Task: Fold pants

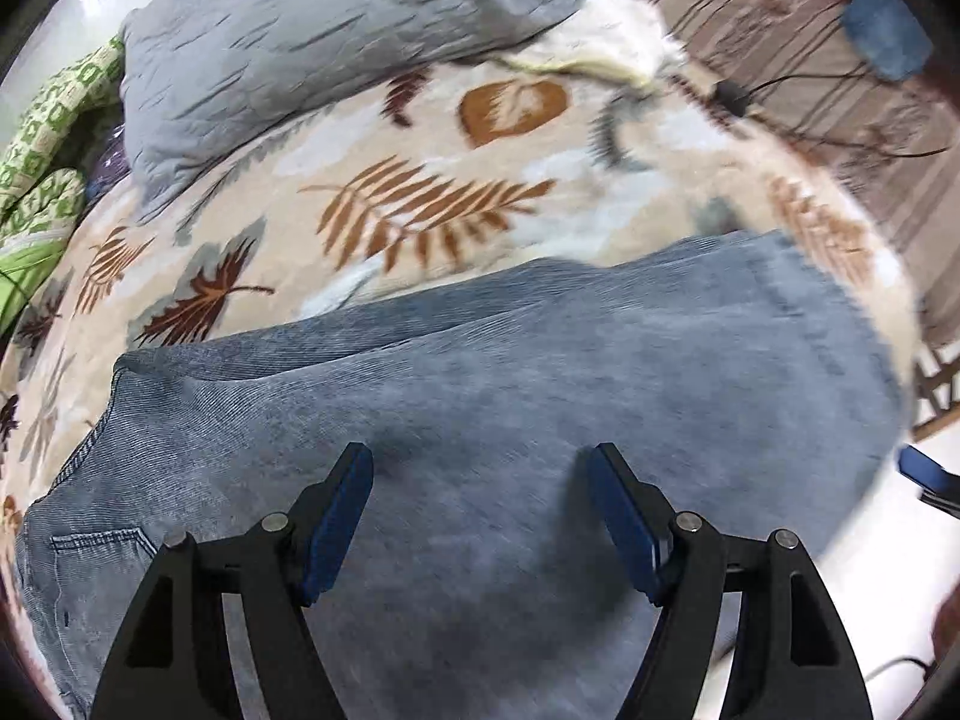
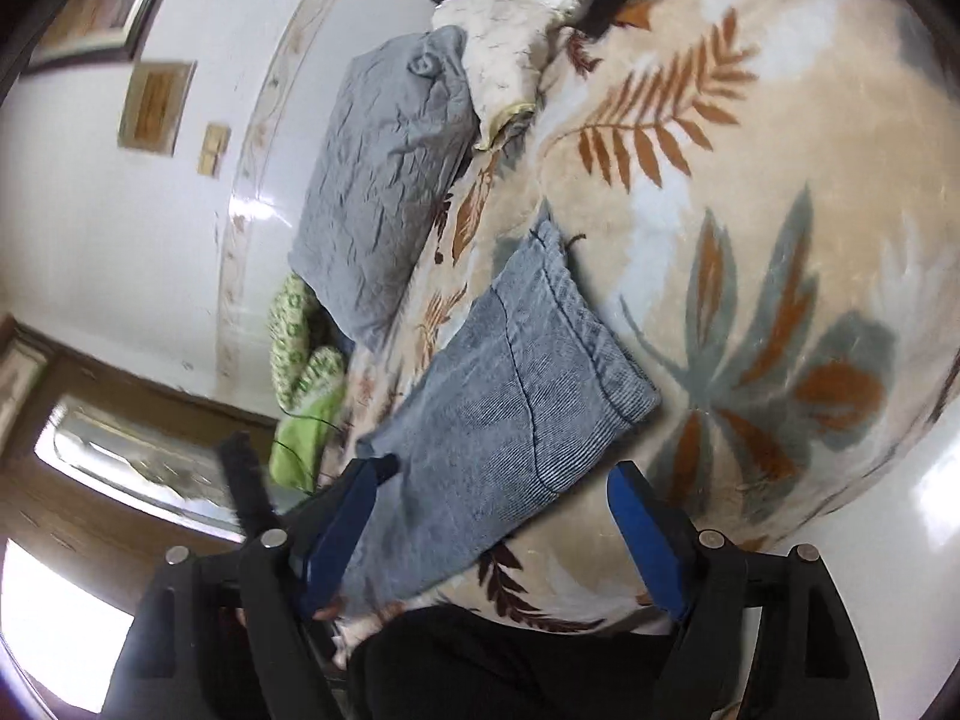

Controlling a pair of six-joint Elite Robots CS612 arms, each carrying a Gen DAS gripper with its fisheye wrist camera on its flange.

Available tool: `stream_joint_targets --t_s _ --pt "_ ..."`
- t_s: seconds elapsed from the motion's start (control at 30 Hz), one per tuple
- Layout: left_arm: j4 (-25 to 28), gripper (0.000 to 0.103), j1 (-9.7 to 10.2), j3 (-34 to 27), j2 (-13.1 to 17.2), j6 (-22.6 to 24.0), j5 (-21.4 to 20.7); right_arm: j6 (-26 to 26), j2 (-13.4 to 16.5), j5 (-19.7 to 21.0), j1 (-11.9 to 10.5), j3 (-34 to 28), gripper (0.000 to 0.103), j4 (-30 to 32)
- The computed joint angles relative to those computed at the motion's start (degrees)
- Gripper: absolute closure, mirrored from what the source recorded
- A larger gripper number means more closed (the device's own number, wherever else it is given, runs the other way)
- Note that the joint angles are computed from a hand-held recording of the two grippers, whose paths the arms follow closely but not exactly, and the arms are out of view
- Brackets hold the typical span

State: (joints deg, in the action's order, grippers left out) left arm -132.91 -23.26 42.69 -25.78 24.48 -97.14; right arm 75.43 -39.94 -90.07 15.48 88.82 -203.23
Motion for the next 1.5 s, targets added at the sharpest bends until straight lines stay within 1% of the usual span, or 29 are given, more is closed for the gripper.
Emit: stream_joint_targets --t_s 0.07,0.1,0.13,0.23,0.3,0.37,0.4,0.43,0.47,0.5,0.57,0.6,0.63,0.7,0.8,0.87,0.9,0.93,0.97,1.0,1.07,1.13,1.2,1.23,1.3,1.33,1.43,1.47,1.5 --pt "2.81 0.028 -0.20 -2.41 1.39 -1.23 1.94 0.56 0.37 0.10 -0.16 -0.08 0.021 0.67" --pt "3.73 0.028 -0.11 -3.19 1.79 -2.26 1.59 1.64 0.98 0.66 -0.33 -0.31 0.021 -0.33" --pt "3.63 0.028 -0.08 -3.27 1.83 -2.93 1.43 2.26 1.32 0.88 -0.52 -0.41 0.021 -1.01" --pt "3.07 0.028 -0.24 -3.05 1.57 -2.55 1.71 3.61 2.20 0.80 -0.89 -1.27 0.021 -0.68" --pt "2.89 0.028 -0.01 -2.86 1.20 -3.46 -0.41 4.34 3.04 1.37 -1.15 -2.56 0.021 -0.47" --pt "3.35 0.028 0.43 -2.56 0.68 -3.94 -4.33 5.08 3.59 1.01 -1.32 -3.79 0.021 0.57" --pt "3.74 0.028 0.58 -2.26 0.40 -3.71 -6.19 5.34 3.78 0.76 -1.37 -4.20 0.021 0.60" --pt "4.36 0.028 0.57 -2.01 0.19 -3.02 -7.05 5.34 3.90 0.46 -1.37 -4.55 0.021 0.63" --pt "4.86 0.028 0.38 -1.56 -0.05 -2.12 -6.77 5.24 3.91 0.28 -1.37 -4.76 0.021 0.75" --pt "5.31 0.028 0.05 -1.52 0.07 -1.02 -5.14 4.98 3.95 -0.08 -1.30 -4.87 0.021 0.28" --pt "4.96 0.028 -0.33 -1.98 0.74 -0.85 -2.41 4.38 4.06 -0.89 -1.08 -4.97 0.021 -1.34" --pt "5.38 0.028 -0.34 -3.31 1.70 -1.53 -1.51 4.19 4.00 -0.97 -1.05 -5.03 0.021 -1.11" --pt "6.17 0.026 -0.17 -4.95 2.69 -2.57 -1.83 3.92 3.79 -0.88 -1.02 -4.87 0.021 -0.44" --pt "6.68 0.026 0.17 -7.89 4.31 -4.39 -2.97 3.73 3.45 -0.69 -1.00 -4.54 0.021 1.23" --pt "7.52 0.025 -0.20 -13.17 7.10 -4.70 -0.34 3.24 2.81 -2.16 -0.79 -3.79 0.021 2.81" --pt "10.36 0.025 -0.31 -20.24 10.91 -4.99 1.61 2.58 2.17 -3.73 -0.72 -3.29 0.021 3.89" --pt "12.76 0.024 -0.16 -24.48 13.06 -5.64 1.43 2.00 1.76 -4.61 -0.69 -3.05 0.021 4.58" --pt "14.60 0.023 -0.01 -27.66 14.58 -6.57 0.75 1.48 1.37 -5.22 -0.72 -2.75 0.021 4.93" --pt "14.90 0.023 0.01 -29.61 15.57 -7.11 0.67 1.57 1.23 -5.23 -0.79 -2.54 0.021 4.63" --pt "15.07 0.023 -0.04 -30.37 15.95 -6.98 0.92 1.89 1.20 -4.96 -0.89 -2.34 0.021 4.08" --pt "13.59 0.024 -0.01 -28.41 15.01 -7.43 1.02 2.40 1.27 -4.53 -0.94 -2.22 0.021 3.58" --pt "10.68 0.025 0.26 -23.77 12.69 -9.31 0.84 2.35 1.46 -3.73 -0.91 -2.41 0.021 3.77" --pt "8.58 0.025 0.92 -18.75 9.87 -9.87 -1.87 2.98 2.11 -1.48 -1.04 -2.83 0.021 2.51" --pt "7.50 0.025 1.21 -16.01 8.31 -9.68 -3.38 3.18 2.32 -0.90 -1.05 -2.96 0.021 2.01" --pt "7.23 0.025 1.86 -11.62 5.72 -8.39 -7.05 3.23 2.59 -0.61 -0.94 -3.27 0.021 1.70" --pt "7.36 0.025 2.05 -10.47 5.07 -7.90 -8.34 3.46 2.80 -0.18 -0.99 -3.45 0.021 1.41" --pt "8.54 0.025 1.98 -7.74 3.61 -7.26 -9.56 5.47 3.77 1.10 -1.16 -4.44 0.021 0.54" --pt "9.55 0.025 1.82 -7.85 3.70 -6.92 -9.58 6.22 4.06 1.32 -1.24 -4.84 0.021 0.83" --pt "9.51 0.025 1.46 -7.73 3.80 -6.65 -8.27 6.60 4.38 1.18 -1.28 -5.47 0.021 1.35"
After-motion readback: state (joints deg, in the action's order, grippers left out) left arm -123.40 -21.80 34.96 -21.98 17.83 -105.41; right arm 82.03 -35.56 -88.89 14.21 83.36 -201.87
